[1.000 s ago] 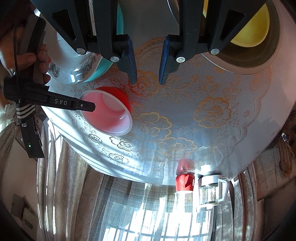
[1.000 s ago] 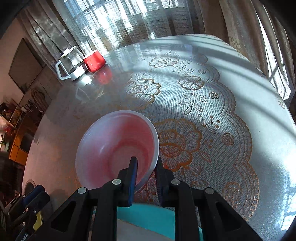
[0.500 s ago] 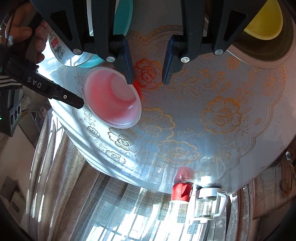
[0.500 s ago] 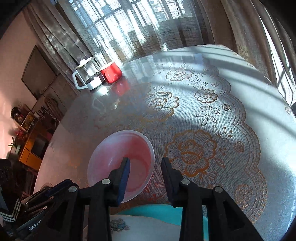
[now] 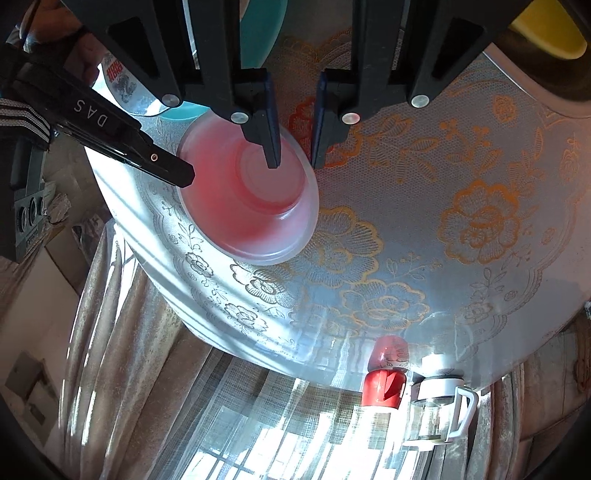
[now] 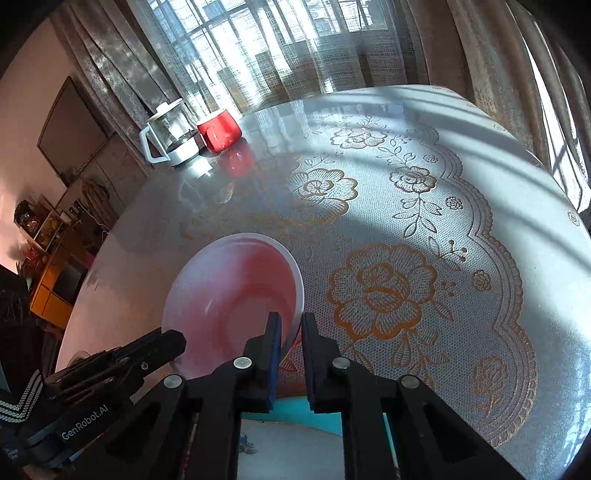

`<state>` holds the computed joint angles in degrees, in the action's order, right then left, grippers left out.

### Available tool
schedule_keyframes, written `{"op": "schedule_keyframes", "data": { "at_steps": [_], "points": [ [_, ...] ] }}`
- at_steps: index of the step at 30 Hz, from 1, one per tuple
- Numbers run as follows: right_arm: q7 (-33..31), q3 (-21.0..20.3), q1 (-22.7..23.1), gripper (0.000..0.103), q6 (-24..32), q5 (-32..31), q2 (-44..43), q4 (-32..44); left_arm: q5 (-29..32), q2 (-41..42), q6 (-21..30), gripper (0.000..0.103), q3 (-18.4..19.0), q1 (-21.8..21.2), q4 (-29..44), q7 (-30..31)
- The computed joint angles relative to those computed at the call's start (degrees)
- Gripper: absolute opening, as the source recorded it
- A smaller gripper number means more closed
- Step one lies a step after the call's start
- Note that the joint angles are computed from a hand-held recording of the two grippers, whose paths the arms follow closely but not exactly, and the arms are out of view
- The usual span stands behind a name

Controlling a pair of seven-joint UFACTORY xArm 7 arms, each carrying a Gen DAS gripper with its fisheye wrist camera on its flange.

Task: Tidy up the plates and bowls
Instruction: 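Grasp the red bowl rim with the right gripper and lift, then carry the red bowl over the steel bowl with the right gripper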

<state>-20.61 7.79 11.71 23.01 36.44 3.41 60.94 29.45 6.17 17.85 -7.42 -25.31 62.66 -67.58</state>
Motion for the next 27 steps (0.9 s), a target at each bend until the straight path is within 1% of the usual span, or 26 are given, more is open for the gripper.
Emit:
{"op": "schedule_keyframes", "data": {
  "at_steps": [3,7,10,12,16,18,20,22,27],
  "points": [
    [-1.1,0.2,0.1,0.011,0.1,1.2,-0.9,-0.5,3.1,-2.1,-0.3,0.016,0.3,-0.2,-1.5,-2.7],
    [-2.5,0.3,1.1,0.011,-0.4,3.0,-2.7,-1.6,9.1,-5.6,0.9,0.016,-0.9,0.8,-3.7,-7.9],
    [-3.2,0.2,2.2,0.011,-0.8,3.7,-4.1,-2.7,12.5,-8.6,1.7,0.016,-2.6,2.3,-5.8,-10.6],
    [-4.4,0.1,3.0,0.011,-1.2,5.3,-5.3,-3.6,14.3,-11.0,2.4,0.016,-4.1,3.4,-7.4,-11.8],
    [-8.4,-0.7,5.3,0.011,-2.1,11.1,-8.7,-6.4,17.6,-16.0,4.4,0.016,-7.6,5.8,-10.6,-14.3],
    [-9.6,-1.0,6.7,0.011,-3.0,12.5,-10.5,-8.2,17.9,-18.5,4.5,0.016,-9.1,6.9,-12.5,-14.7],
    [-9.5,-1.2,8.0,0.011,-4.3,12.6,-12.6,-10.4,17.7,-21.1,5.0,0.016,-10.6,7.9,-14.4,-14.6],
    [-11.1,-2.1,10.1,0.011,-5.1,15.1,-14.6,-12.3,17.4,-23.6,5.6,0.016,-12.3,8.9,-16.2,-14.7],
    [-13.6,-4.0,14.4,0.011,-6.5,19.4,-19.0,-16.7,13.4,-30.0,6.0,0.016,-15.2,10.2,-21.0,-13.2]
  ]
}}
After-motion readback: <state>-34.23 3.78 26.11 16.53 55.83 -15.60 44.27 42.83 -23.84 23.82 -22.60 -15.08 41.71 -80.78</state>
